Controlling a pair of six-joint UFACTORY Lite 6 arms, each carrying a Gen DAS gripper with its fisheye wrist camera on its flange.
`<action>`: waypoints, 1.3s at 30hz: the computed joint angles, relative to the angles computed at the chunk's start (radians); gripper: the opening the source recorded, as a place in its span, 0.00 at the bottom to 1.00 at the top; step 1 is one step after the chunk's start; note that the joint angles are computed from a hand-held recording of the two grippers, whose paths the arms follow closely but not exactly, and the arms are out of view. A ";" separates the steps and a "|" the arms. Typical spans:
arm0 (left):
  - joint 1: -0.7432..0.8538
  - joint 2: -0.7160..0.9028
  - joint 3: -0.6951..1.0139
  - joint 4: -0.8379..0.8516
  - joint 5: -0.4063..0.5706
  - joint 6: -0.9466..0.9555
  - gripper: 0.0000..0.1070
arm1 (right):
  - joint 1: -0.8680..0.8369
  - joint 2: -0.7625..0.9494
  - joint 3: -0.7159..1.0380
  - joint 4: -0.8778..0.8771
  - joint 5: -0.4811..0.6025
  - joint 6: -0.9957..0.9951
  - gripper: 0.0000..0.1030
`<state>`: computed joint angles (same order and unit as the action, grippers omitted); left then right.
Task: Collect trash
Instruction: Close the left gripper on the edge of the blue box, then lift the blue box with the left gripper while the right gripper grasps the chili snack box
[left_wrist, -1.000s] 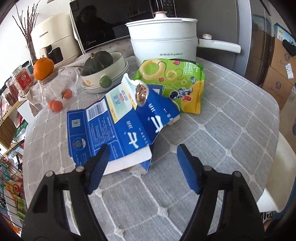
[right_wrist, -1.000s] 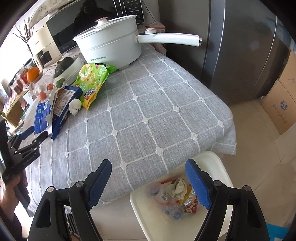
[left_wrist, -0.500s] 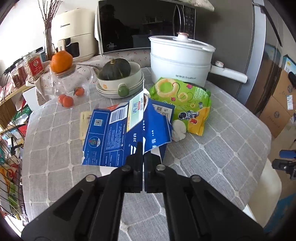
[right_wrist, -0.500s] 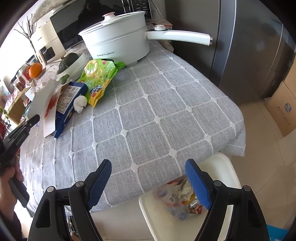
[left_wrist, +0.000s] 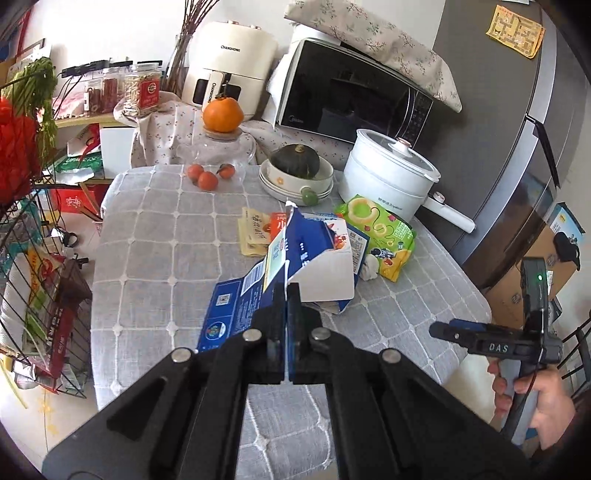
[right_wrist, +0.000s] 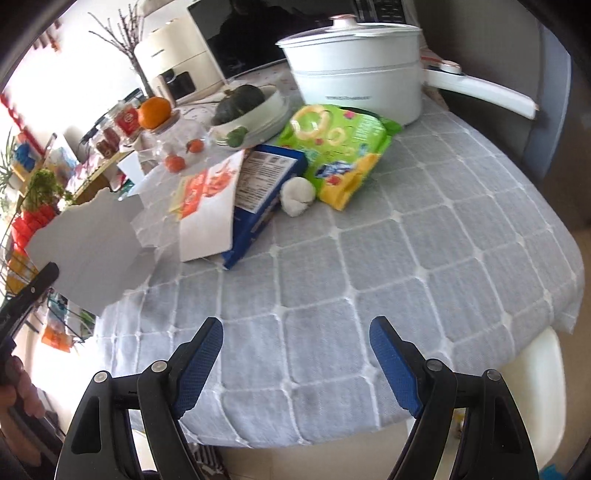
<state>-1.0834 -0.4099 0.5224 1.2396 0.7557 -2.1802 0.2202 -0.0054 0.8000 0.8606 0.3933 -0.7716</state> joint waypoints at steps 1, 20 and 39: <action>0.000 -0.038 -0.021 -0.008 0.010 0.022 0.01 | 0.038 0.045 0.043 0.032 -0.008 -0.014 0.79; 0.179 -0.429 -0.208 -0.122 -0.057 0.248 0.00 | 0.151 0.831 0.864 0.324 0.167 -0.153 0.11; -0.065 -0.270 -0.091 -0.026 0.012 0.027 0.00 | -0.017 -0.025 0.117 0.228 0.304 -0.262 0.02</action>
